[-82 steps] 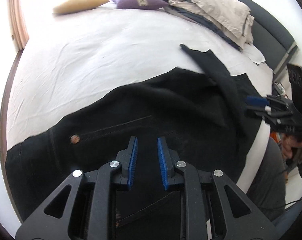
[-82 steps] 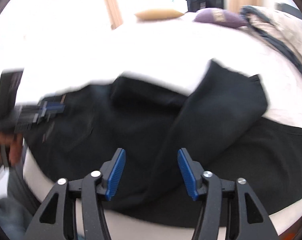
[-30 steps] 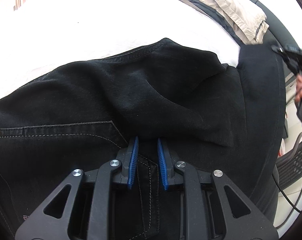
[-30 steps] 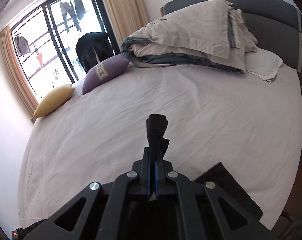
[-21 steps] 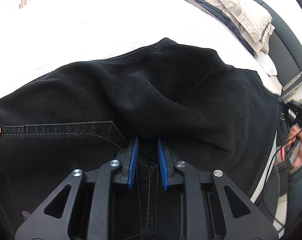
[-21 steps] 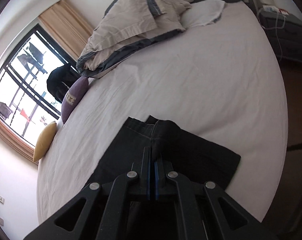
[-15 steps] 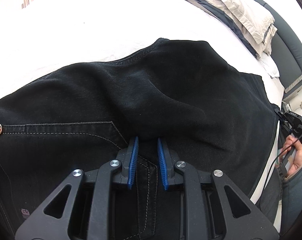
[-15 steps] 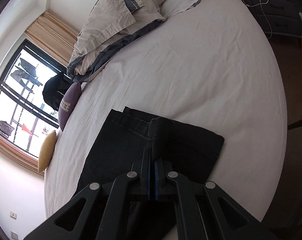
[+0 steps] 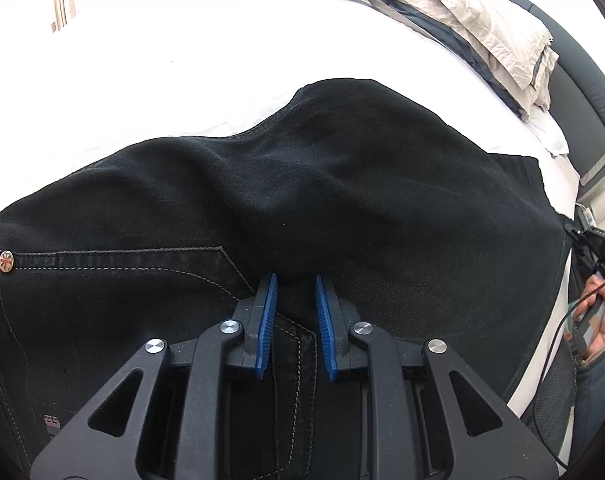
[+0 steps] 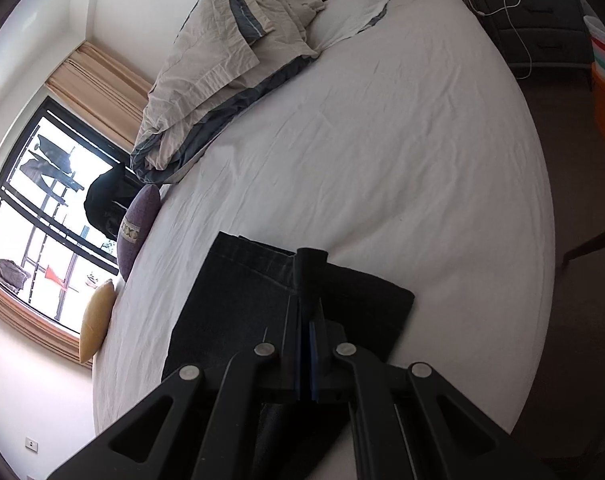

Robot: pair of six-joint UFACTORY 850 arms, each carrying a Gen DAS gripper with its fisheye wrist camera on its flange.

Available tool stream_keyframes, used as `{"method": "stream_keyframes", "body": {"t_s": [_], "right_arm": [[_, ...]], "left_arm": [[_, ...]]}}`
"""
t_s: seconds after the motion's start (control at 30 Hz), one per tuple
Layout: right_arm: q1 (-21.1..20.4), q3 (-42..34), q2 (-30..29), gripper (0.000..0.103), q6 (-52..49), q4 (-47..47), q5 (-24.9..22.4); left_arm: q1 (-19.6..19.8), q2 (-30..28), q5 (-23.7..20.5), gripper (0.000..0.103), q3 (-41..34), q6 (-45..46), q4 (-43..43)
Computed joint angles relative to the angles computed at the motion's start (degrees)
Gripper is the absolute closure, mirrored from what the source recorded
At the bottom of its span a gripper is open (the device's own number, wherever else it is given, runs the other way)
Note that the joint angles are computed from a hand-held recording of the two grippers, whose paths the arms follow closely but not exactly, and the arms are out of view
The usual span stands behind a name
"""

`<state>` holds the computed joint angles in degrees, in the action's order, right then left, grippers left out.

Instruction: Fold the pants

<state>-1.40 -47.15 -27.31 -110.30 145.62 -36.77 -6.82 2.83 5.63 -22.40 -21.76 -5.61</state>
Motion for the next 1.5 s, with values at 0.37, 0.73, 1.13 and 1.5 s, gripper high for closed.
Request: {"method": "stream_keyframes", "body": {"t_s": [0.37,0.73,1.13,1.5], "right_arm": [[-0.8,1.5,-0.3,0.1,2.6,1.3,-0.6],[-1.6,1.3,-1.0,0.101,6.7,-1.8,-0.4],[-3.3,1.2,-1.7,0.1,13.0,-6.1,-2.5],[-2.0,0.6,8.9,0.089,11.2,-13.5,0.9]], "left_arm": [[2.0,0.6,1.2,0.083,0.9,-12.2,13.8],[0.4,0.3,2.7,0.083,1.4,0.2,0.4],[0.4,0.1,4.3,0.083,1.8,-2.0,1.7],[0.7,1.4,6.3,0.083,3.8,-3.0,2.1]]}}
